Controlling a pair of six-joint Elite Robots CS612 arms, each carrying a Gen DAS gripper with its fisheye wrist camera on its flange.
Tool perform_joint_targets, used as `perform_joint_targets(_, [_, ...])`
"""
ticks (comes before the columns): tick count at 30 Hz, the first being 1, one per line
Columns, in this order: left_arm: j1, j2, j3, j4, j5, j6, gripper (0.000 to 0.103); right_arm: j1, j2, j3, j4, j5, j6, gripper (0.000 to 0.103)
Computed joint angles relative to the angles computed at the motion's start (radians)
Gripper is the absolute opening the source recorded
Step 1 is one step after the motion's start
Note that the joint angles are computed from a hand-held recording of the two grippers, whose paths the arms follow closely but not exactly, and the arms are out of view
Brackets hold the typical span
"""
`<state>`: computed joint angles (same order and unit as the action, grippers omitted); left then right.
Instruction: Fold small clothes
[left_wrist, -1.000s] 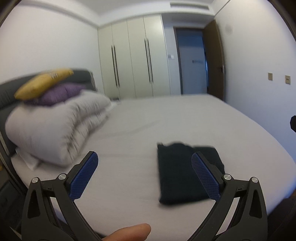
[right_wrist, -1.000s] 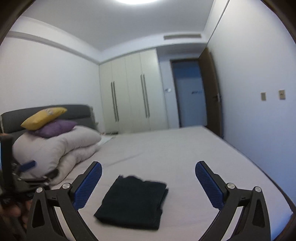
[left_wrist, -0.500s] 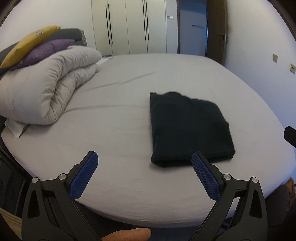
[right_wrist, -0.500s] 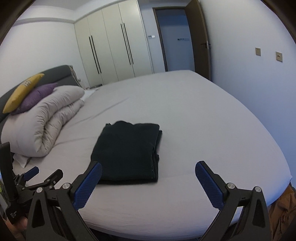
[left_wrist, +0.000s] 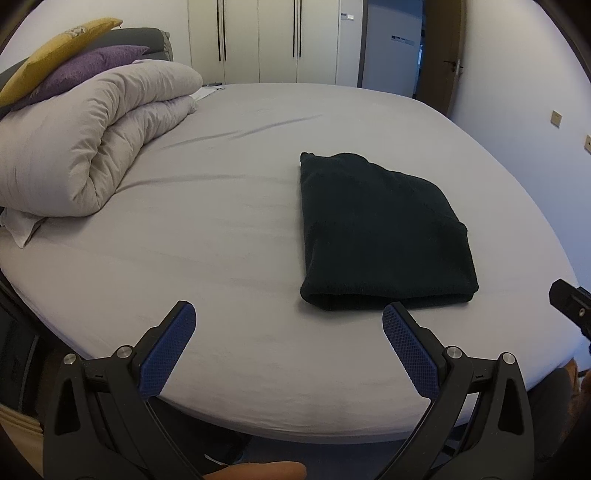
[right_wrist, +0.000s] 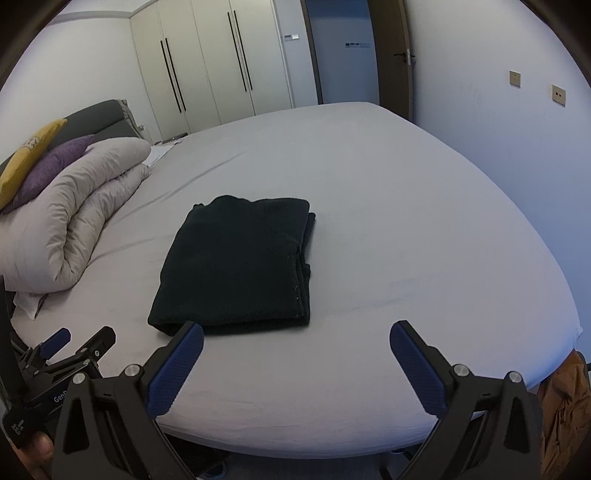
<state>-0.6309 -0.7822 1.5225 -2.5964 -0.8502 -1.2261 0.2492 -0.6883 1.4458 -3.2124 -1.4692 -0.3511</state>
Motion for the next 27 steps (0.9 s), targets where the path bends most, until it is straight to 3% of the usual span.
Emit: perform_joint_targets(27, [0.006, 0.000, 0.014, -0.033, -0.011, 0.009, 0.103, 0.011, 0.007, 0.003, 0.007, -0.042, -0.047, 0.103])
